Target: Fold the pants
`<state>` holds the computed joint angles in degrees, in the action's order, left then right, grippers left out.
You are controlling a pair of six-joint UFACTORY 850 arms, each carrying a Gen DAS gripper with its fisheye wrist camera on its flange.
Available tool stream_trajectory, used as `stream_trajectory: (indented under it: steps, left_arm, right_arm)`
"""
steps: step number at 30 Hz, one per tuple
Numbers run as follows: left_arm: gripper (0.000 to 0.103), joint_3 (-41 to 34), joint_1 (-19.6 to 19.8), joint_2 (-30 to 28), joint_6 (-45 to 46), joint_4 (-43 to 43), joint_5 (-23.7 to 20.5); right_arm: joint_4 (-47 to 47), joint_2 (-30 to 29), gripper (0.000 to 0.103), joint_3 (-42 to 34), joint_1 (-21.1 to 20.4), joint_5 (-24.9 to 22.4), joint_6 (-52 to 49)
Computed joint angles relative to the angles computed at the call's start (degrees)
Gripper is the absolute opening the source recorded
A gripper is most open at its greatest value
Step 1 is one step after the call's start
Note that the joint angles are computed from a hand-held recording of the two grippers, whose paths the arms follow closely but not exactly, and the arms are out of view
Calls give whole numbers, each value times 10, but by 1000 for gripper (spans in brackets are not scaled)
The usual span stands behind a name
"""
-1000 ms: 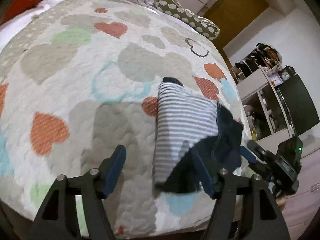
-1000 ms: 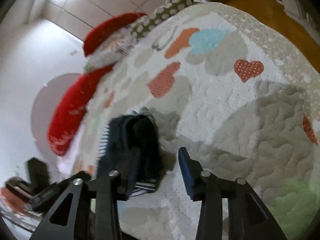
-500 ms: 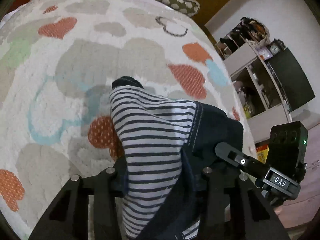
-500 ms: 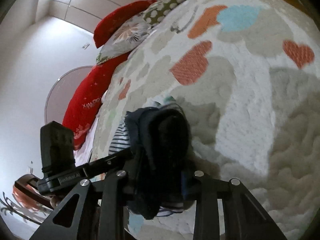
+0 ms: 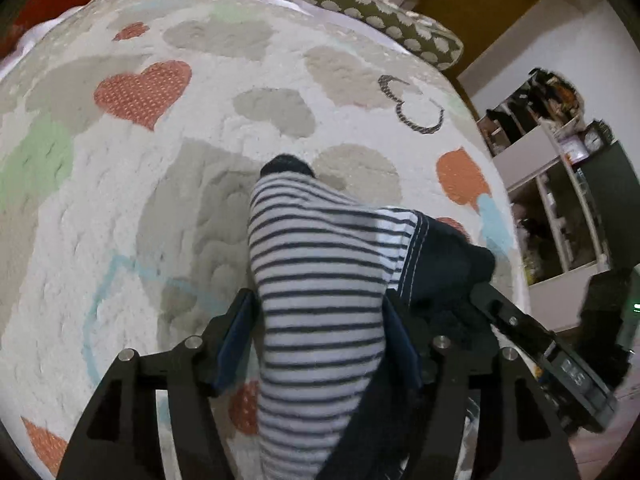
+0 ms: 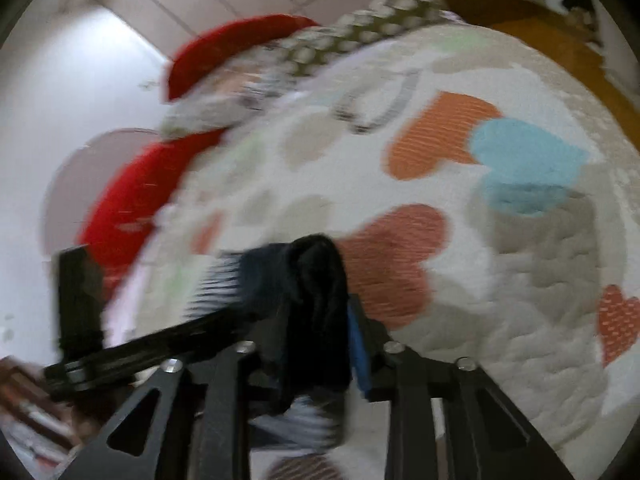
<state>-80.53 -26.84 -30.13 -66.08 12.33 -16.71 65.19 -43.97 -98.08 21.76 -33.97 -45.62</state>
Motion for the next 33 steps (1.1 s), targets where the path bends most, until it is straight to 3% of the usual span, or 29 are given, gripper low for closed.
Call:
stream_trajectory:
  steps: [3, 6, 9, 13, 16, 18, 24, 29, 32, 33]
  left_arm:
    - [63, 31, -15, 31, -108, 112, 3]
    - [63, 40, -41, 45, -237, 251, -59]
    - [63, 64, -65, 62, -343, 350, -86]
    - [63, 67, -68, 45, -283, 274, -80]
    - [68, 79, -71, 47, -311, 305, -75]
    - [70, 84, -71, 55, -304, 295, -72]
    - [71, 123, -101, 101, -406, 367, -93]
    - [74, 157, -152, 136, -520, 431, -165]
    - [75, 159, -188, 146, -562, 453, -253]
    - [76, 156, -207, 148, -582, 467, -302]
  right_arm:
    - [54, 15, 43, 29, -11, -1, -38]
    - [145, 56, 43, 79, -20, 11, -120]
    - [223, 79, 42, 109, -27, -33, -179]
    - [216, 65, 39, 96, -16, -96, -161]
    - [178, 56, 39, 104, -3, -75, -119]
    - [165, 64, 38, 128, 5, -35, -114]
    - [266, 131, 43, 214, -1, -7, -221]
    - [309, 190, 49, 296, 2, 45, -272]
    - [354, 224, 49, 347, 9, 86, -309]
    - [368, 232, 49, 359, 12, 100, -324]
